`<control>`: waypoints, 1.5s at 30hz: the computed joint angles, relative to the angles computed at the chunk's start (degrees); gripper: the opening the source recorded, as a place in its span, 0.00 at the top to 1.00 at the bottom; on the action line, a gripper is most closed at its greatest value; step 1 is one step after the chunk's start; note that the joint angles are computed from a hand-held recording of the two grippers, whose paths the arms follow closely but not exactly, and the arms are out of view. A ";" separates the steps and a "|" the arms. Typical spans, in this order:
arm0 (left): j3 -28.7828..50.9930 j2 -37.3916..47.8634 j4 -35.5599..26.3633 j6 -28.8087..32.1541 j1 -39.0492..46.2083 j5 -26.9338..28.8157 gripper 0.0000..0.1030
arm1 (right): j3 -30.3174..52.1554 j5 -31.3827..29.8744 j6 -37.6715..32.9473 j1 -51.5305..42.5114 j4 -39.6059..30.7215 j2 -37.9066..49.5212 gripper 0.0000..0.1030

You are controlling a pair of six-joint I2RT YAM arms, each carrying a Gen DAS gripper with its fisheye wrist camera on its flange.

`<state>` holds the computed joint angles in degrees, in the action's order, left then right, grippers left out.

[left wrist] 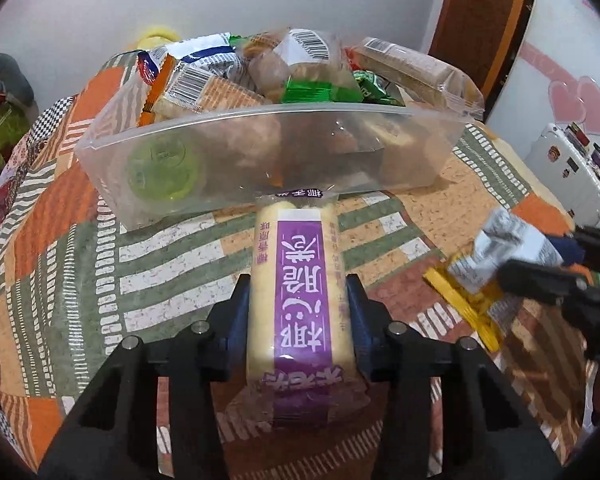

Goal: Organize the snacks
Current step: 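Lower both held snacks into the clear box and open both tools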

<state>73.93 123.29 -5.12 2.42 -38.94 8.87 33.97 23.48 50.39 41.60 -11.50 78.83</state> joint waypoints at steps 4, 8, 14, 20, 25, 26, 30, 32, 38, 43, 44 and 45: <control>-3.33 -2.73 0.98 0.87 0.76 0.03 0.57 | 0.35 0.84 -0.50 -0.38 -0.19 -1.34 0.67; -6.76 -6.76 2.45 0.96 1.82 0.60 0.57 | 1.23 2.24 -1.72 -1.06 -1.22 -3.14 0.67; -8.84 -12.54 4.01 -0.05 3.16 2.49 0.57 | 2.59 3.34 -4.58 -3.77 -0.97 -6.06 0.67; -3.81 -13.29 3.28 -2.35 3.98 3.83 0.57 | 5.75 3.36 -9.05 -7.03 0.54 -4.86 0.67; 4.12 -8.83 1.35 -3.51 4.03 1.75 0.57 | 9.94 2.30 -13.63 -10.41 1.91 -1.36 0.67; 6.83 -6.99 0.39 -3.85 4.13 1.33 0.57 | 11.32 1.97 -14.81 -11.27 1.94 -0.01 0.67; 14.48 -1.70 -2.46 -4.17 4.20 -0.32 0.57 | 14.42 0.96 -17.56 -14.09 2.45 3.40 0.67; 17.53 0.47 -3.26 -4.23 4.12 -0.65 0.57 | 16.03 0.86 -18.47 -15.18 2.62 5.37 0.67; 28.45 7.47 -7.47 -4.05 3.23 -1.21 0.57 | 21.14 1.01 -20.85 -17.99 1.90 11.14 0.67; 36.01 12.22 -10.76 -4.66 2.86 -2.22 0.57 | 23.98 0.63 -22.22 -19.38 1.35 14.59 0.67; 37.21 13.07 -11.47 -4.90 2.84 -2.11 0.57 | 24.17 0.25 -22.46 -19.55 1.39 14.98 0.67; 37.64 13.45 -11.81 -5.01 2.79 -2.06 0.56 | 24.31 0.02 -22.65 -19.78 1.36 15.21 0.67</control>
